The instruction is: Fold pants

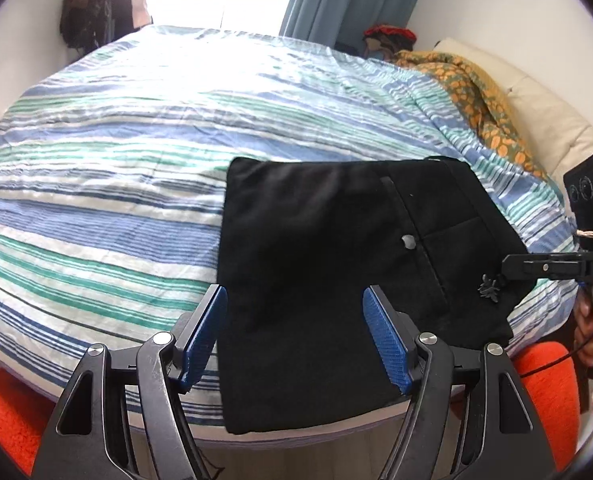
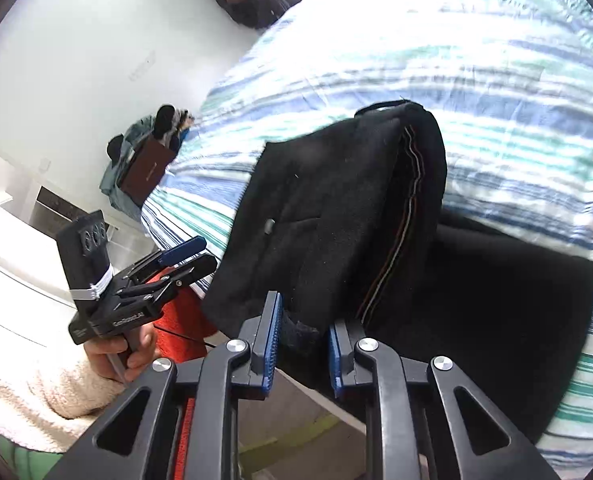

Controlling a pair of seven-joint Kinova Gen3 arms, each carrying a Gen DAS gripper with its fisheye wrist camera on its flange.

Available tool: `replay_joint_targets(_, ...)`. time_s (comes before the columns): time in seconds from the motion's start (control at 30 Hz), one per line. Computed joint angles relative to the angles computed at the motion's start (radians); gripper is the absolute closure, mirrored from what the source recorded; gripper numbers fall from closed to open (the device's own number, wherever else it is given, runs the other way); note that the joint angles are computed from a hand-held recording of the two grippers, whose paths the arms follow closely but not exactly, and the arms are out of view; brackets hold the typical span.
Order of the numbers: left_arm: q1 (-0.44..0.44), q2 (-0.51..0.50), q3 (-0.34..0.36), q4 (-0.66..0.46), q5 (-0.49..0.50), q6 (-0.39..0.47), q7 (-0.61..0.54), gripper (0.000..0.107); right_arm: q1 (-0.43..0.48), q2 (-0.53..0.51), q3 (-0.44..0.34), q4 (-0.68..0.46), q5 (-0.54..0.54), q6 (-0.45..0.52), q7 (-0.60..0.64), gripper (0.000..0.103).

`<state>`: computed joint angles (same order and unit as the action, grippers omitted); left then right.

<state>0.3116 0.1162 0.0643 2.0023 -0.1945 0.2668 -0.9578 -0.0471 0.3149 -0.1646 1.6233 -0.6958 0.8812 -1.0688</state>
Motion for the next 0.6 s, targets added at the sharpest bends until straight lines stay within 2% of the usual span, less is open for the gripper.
replay_joint_targets(0.03,0.013,-0.008,-0.012,0.007,-0.027,-0.007,0.024,0.035,0.016,-0.029,0.002,0.017,-0.006,0.005,0.013,0.082)
replay_joint_targets(0.1,-0.013,-0.014,0.015,0.016,-0.033,-0.013,0.024,0.034,0.034,-0.077,0.022,0.043,-0.002,0.022,0.017,0.083)
replay_joint_targets(0.2,-0.038,-0.001,0.035,0.007,0.053,0.001,-0.066,0.034,0.048,-0.126,0.066,0.082,0.027,0.036,-0.001,0.083)
replay_joint_targets(0.27,-0.037,0.005,0.043,0.000,0.076,0.012,-0.097,0.034,0.074,-0.142,0.095,0.113,0.040,0.047,-0.011,0.083)
replay_joint_targets(0.33,-0.011,0.010,0.035,-0.007,0.053,0.023,-0.092,0.034,0.090,-0.144,0.124,0.147,0.063,0.034,-0.038,0.083)
replay_joint_targets(0.43,0.044,0.026,0.015,-0.026,-0.011,0.046,-0.047,0.034,0.162,-0.098,0.162,0.187,0.034,0.038,-0.028,0.083)
replay_joint_targets(0.53,0.083,0.049,0.009,-0.048,-0.054,0.071,-0.021,0.034,0.173,-0.069,0.138,0.243,-0.010,-0.042,-0.021,0.082)
replay_joint_targets(0.6,0.121,0.062,-0.004,-0.059,-0.103,0.088,0.009,0.034,0.175,-0.076,0.125,0.264,-0.033,-0.091,-0.023,0.078)
